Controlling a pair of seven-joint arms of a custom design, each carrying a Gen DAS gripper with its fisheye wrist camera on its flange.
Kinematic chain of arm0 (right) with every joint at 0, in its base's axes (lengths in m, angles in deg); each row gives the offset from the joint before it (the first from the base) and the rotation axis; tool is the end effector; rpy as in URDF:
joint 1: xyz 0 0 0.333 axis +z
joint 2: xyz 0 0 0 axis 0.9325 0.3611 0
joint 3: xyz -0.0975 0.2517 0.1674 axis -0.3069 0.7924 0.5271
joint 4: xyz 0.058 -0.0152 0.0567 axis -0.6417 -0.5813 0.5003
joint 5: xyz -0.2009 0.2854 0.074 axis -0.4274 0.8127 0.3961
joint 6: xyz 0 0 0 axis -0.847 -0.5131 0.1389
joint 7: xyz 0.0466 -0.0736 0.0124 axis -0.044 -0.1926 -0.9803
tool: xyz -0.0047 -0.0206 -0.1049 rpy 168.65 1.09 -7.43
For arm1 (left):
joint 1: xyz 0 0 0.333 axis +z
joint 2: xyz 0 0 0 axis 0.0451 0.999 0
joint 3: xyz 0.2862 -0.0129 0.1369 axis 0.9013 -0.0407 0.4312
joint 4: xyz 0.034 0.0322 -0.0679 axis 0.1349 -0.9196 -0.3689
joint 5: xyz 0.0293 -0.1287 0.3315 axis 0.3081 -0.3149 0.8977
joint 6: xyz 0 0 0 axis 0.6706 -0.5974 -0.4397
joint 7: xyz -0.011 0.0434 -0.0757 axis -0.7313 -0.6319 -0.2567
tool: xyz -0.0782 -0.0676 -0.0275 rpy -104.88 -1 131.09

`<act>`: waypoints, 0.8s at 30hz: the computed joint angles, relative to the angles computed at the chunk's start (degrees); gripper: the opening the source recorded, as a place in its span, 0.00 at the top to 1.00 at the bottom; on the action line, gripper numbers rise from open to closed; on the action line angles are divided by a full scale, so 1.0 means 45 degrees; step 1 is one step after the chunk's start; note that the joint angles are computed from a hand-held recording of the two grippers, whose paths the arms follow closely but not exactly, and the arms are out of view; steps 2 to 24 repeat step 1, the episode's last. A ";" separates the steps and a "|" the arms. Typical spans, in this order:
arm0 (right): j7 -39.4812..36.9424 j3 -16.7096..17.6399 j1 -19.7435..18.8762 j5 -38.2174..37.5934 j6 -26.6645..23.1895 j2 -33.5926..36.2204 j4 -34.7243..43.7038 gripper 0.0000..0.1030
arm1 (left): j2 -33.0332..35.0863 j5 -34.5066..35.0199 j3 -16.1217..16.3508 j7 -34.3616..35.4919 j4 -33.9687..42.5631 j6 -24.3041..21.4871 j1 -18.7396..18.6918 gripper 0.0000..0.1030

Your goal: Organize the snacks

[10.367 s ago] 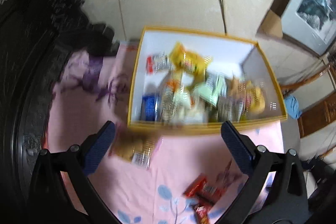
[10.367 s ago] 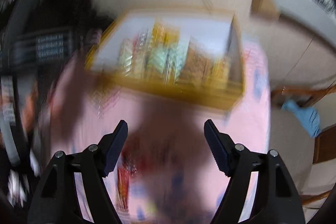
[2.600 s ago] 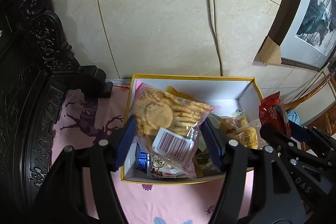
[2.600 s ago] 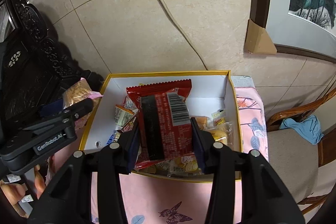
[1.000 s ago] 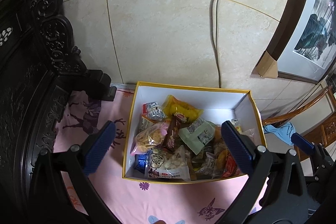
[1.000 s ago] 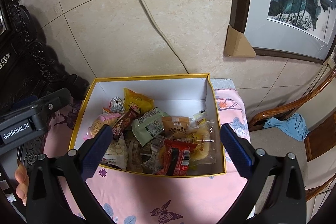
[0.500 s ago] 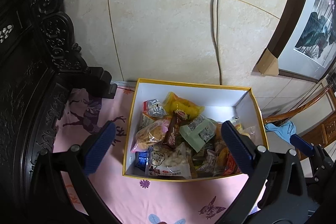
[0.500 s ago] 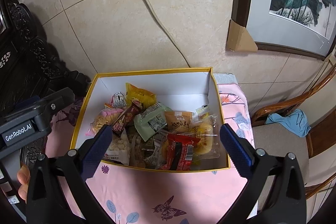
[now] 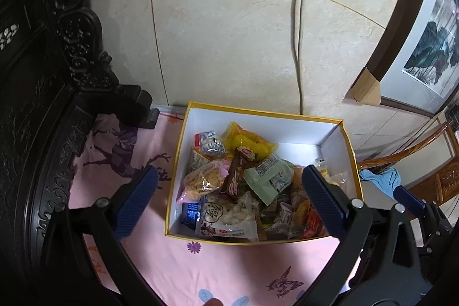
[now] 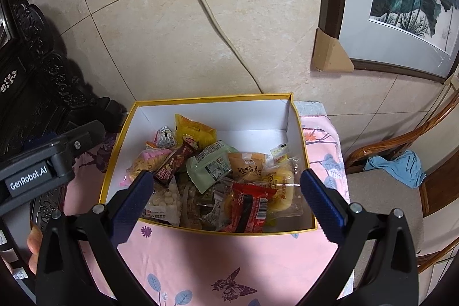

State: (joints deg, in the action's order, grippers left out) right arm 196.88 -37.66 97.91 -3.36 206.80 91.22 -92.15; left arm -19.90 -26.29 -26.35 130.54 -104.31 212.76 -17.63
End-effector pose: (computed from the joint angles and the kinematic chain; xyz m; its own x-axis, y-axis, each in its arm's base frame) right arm 0.6354 0.3461 0.4407 -0.0993 -0.9855 -0.1376 -0.7696 0.1637 -0.6172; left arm 0.7190 -0.2819 0.4785 -0.0873 -0.9918 0.0937 -0.8052 0.0149 -0.5929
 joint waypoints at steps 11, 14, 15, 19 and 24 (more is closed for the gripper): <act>0.0018 -0.0002 0.0005 0.0006 0.0010 -0.0002 -0.0005 0.01 | -0.0006 0.0012 0.0020 -0.0029 -0.0018 0.0014 -0.0010 0.02; 0.0018 -0.0002 0.0005 0.0006 0.0010 -0.0002 -0.0005 0.01 | -0.0006 0.0012 0.0020 -0.0029 -0.0018 0.0014 -0.0010 0.02; 0.0018 -0.0002 0.0005 0.0006 0.0010 -0.0002 -0.0005 0.01 | -0.0006 0.0012 0.0020 -0.0029 -0.0018 0.0014 -0.0010 0.02; 0.0018 -0.0002 0.0005 0.0006 0.0010 -0.0002 -0.0005 0.01 | -0.0006 0.0012 0.0020 -0.0029 -0.0018 0.0014 -0.0010 0.02; 0.0018 -0.0002 0.0005 0.0006 0.0010 -0.0002 -0.0005 0.01 | -0.0006 0.0012 0.0020 -0.0029 -0.0018 0.0014 -0.0010 0.02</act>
